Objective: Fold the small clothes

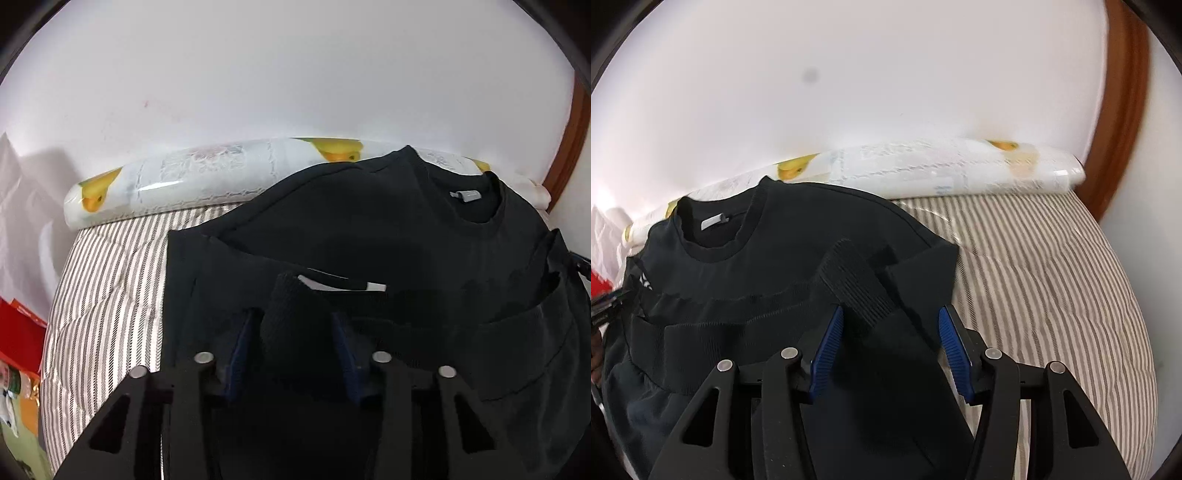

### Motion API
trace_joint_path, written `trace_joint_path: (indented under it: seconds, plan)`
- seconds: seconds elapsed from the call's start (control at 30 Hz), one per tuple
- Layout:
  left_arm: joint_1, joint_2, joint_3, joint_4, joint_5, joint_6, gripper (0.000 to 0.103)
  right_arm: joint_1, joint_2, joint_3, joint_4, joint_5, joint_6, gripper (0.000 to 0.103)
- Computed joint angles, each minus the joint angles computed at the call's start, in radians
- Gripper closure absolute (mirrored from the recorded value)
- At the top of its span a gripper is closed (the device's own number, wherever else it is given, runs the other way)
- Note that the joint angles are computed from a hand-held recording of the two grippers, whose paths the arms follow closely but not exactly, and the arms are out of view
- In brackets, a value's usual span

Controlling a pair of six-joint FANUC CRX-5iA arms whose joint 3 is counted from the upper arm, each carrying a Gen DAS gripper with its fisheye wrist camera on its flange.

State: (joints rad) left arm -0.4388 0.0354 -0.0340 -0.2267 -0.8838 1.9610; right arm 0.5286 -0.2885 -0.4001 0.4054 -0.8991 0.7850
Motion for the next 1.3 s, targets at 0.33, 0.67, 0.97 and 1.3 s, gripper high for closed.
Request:
trace_joint_path:
  seconds: [0.33,0.67,0.97,1.3]
  plan:
    - [-0.004,-0.116,-0.083,-0.037,0.117,0.042,0.094,0.051,-0.039,-0.046,0.135,0.037,-0.006,0.081]
    - [0.015,-0.155,-0.101,-0.02,0.157,0.056,0.094,0.068,-0.097,-0.093,0.19,0.077,-0.066,0.085]
    - [0.081,-0.139,-0.1,0.039,0.215,0.071,0.094,-0.012,-0.06,-0.061,0.167,0.188,-0.152,0.086]
    - [0.084,-0.016,-0.031,0.029,0.134,0.096,0.095,-0.04,0.117,0.025,0.125,0.109,-0.125,0.086]
